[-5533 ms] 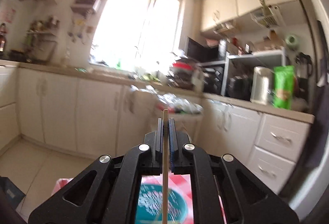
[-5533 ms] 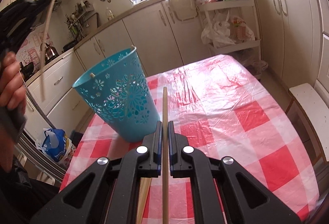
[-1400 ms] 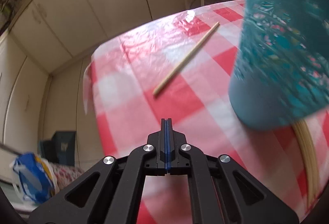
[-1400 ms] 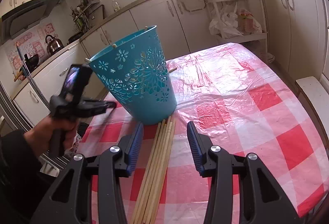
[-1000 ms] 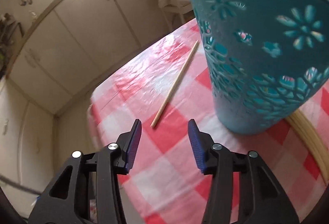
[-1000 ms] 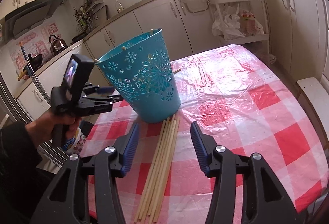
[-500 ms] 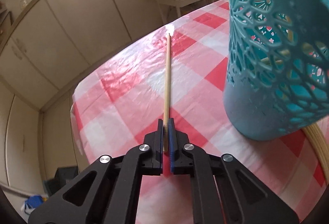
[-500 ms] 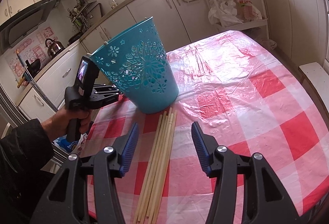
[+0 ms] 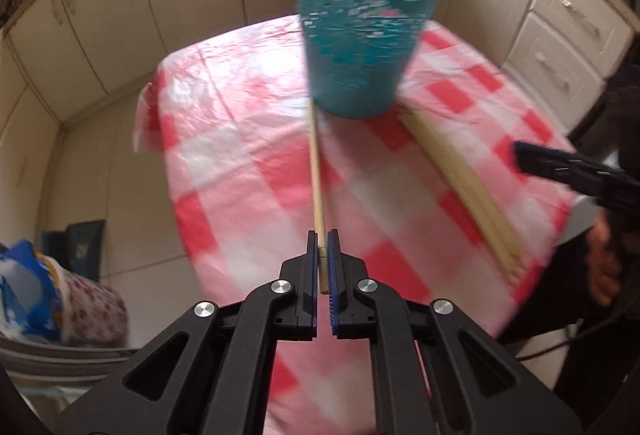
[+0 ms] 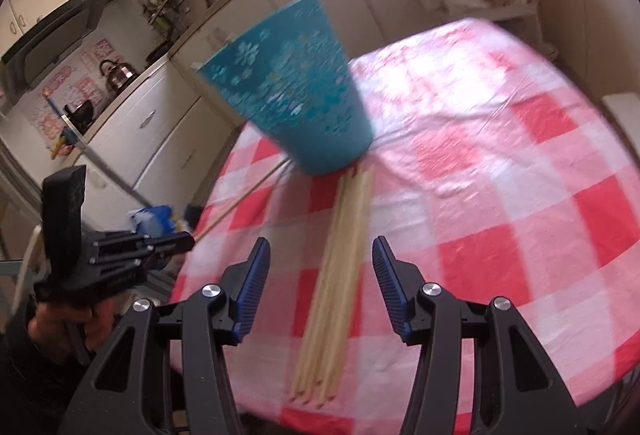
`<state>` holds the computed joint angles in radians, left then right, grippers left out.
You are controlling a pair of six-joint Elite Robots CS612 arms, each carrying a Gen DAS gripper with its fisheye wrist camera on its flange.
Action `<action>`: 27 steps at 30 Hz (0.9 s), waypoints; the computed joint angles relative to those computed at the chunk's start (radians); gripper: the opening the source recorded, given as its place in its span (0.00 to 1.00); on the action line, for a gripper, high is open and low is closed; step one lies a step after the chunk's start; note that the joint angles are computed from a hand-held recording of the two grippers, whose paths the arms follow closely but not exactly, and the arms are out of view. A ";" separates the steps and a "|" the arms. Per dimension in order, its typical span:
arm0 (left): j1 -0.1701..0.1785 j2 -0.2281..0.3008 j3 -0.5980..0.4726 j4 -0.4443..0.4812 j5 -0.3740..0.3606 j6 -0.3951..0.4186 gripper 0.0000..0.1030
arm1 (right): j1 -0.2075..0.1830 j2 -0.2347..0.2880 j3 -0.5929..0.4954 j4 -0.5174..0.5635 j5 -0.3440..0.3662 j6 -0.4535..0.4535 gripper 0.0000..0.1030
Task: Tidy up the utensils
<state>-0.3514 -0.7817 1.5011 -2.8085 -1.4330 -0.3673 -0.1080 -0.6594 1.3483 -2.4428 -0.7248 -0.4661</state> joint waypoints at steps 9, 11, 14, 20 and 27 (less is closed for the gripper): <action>-0.032 0.012 -0.003 0.060 -0.124 0.034 0.04 | 0.018 -0.008 -0.001 0.096 -0.021 -0.052 0.51; -0.025 0.017 -0.011 0.064 -0.143 0.034 0.04 | 0.025 -0.005 -0.005 0.094 -0.032 -0.048 0.51; -0.012 0.033 -0.027 0.066 -0.202 0.032 0.04 | 0.038 0.004 -0.020 0.109 -0.040 -0.046 0.51; -0.008 0.053 -0.037 0.026 -0.345 0.091 0.06 | 0.072 0.012 -0.032 0.062 -0.119 -0.034 0.51; 0.008 0.038 -0.004 -0.028 -0.346 0.049 0.11 | 0.113 0.008 -0.012 -0.067 -0.304 -0.101 0.38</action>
